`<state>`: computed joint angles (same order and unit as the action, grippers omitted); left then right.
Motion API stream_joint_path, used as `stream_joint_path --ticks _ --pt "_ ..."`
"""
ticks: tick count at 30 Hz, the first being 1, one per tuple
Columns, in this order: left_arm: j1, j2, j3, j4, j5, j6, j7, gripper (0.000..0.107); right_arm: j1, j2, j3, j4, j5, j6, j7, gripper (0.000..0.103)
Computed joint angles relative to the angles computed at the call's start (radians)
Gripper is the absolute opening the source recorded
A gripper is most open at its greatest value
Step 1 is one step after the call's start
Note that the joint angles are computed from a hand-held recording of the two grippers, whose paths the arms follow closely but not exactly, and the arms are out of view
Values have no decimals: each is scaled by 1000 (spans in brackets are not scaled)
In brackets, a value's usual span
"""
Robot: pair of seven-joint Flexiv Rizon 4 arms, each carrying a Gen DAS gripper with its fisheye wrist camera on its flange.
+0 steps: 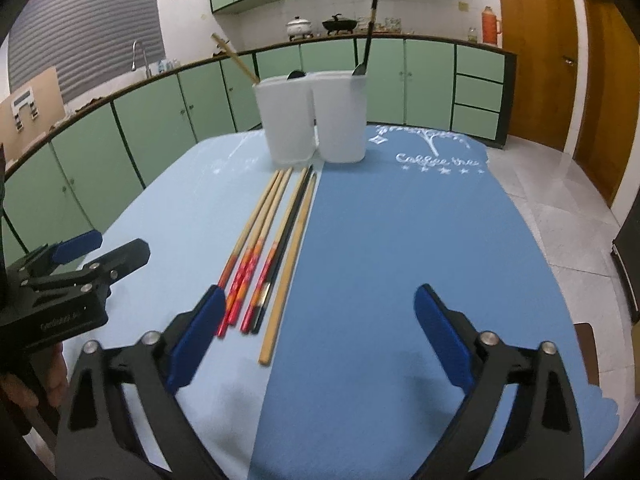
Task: Organize utensils
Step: 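Open both tools and withdraw from the holder, then grasp a plain wooden chopstick with the right tool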
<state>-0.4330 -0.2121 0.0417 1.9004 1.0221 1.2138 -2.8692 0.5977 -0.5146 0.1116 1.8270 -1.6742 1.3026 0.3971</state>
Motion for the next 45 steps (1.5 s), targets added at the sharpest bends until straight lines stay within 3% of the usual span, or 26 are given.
stream_joint_path --ticks 6,12,21,25,35,45 --pt "13 3 -1 32 -41 -5 36 86 23 -14 0 9 65 -6 -50 78" --pt "22 10 2 56 -56 -1 41 85 64 -31 -14 13 165 -16 -135 64" --pt "25 -5 1 55 -85 24 64 85 117 -39 -50 15 252 -21 -228 31" --pt "16 -21 3 46 -111 46 89 85 122 -41 -55 12 265 -8 -247 7" --pt "-38 -82 24 11 -193 77 179 84 89 -4 -72 57 244 -10 -131 6" --pt "-77 -136 64 -8 -292 73 245 71 43 6 -54 74 192 -3 -67 6"
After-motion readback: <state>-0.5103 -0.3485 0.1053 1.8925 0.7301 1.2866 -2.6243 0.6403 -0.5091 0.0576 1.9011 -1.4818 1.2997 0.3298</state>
